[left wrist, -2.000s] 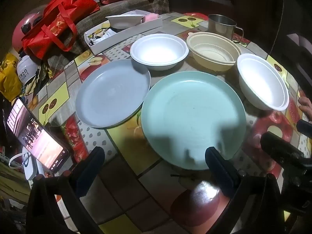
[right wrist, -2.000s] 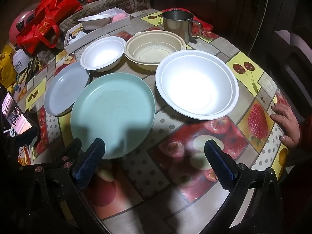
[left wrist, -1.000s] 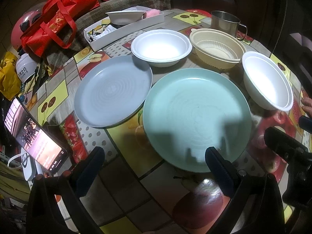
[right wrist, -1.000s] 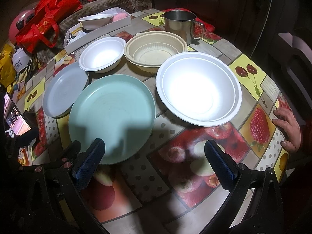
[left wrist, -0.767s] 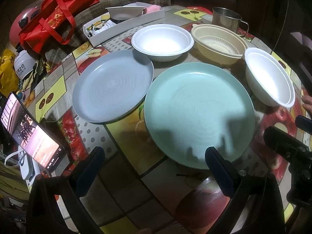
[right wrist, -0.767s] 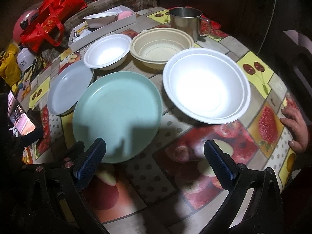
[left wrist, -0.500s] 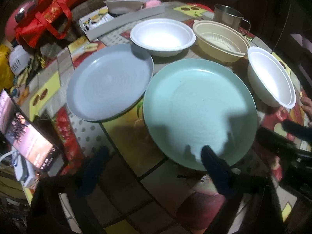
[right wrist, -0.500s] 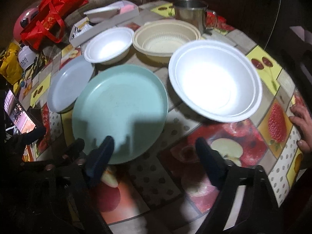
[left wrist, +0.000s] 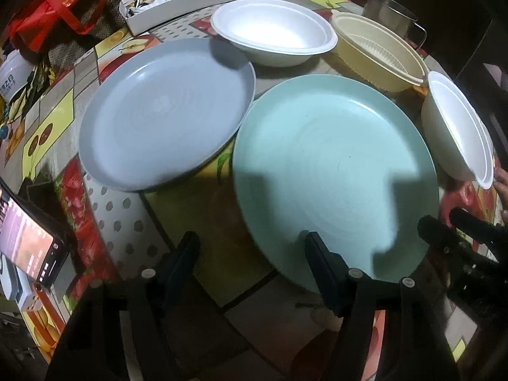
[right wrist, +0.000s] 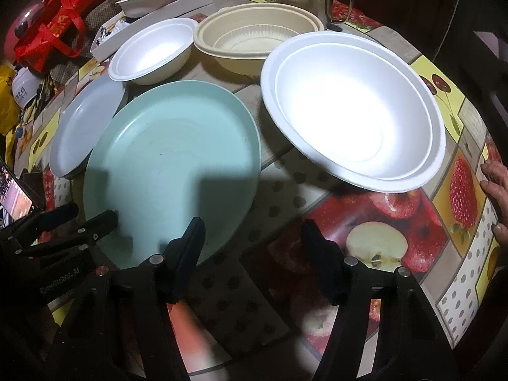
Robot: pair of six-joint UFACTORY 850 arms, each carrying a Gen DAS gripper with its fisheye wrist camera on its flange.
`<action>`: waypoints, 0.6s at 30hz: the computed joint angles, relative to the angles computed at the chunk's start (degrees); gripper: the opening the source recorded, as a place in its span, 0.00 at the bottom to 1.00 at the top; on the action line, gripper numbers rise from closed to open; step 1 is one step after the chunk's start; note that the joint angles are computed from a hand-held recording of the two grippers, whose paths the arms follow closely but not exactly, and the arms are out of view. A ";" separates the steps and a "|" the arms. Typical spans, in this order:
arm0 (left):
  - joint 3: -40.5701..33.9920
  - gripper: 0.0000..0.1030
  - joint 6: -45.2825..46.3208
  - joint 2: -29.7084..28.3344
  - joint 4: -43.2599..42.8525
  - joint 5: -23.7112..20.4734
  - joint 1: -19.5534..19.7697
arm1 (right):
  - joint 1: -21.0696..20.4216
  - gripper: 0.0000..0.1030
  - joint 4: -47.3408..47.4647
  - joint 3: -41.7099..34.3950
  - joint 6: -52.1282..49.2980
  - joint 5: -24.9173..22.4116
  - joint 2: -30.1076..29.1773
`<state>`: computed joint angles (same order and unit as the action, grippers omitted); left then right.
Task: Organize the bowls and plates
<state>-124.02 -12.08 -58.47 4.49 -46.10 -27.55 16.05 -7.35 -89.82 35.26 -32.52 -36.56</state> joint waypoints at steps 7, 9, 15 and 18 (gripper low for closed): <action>-8.64 0.50 -0.12 -4.94 0.47 -3.60 -0.57 | -0.22 0.45 2.23 -1.52 -1.87 -0.27 -1.55; -8.89 0.49 -1.15 -4.82 1.75 -3.59 -0.83 | -0.22 0.45 2.12 -1.55 -1.52 -0.17 -1.58; -1.59 0.68 0.08 -0.49 -3.19 1.44 1.49 | -1.02 0.45 5.49 0.94 -2.99 3.55 0.34; 0.25 0.76 -1.01 0.79 -2.00 3.40 1.91 | -1.33 0.51 8.00 1.39 -4.30 4.25 0.50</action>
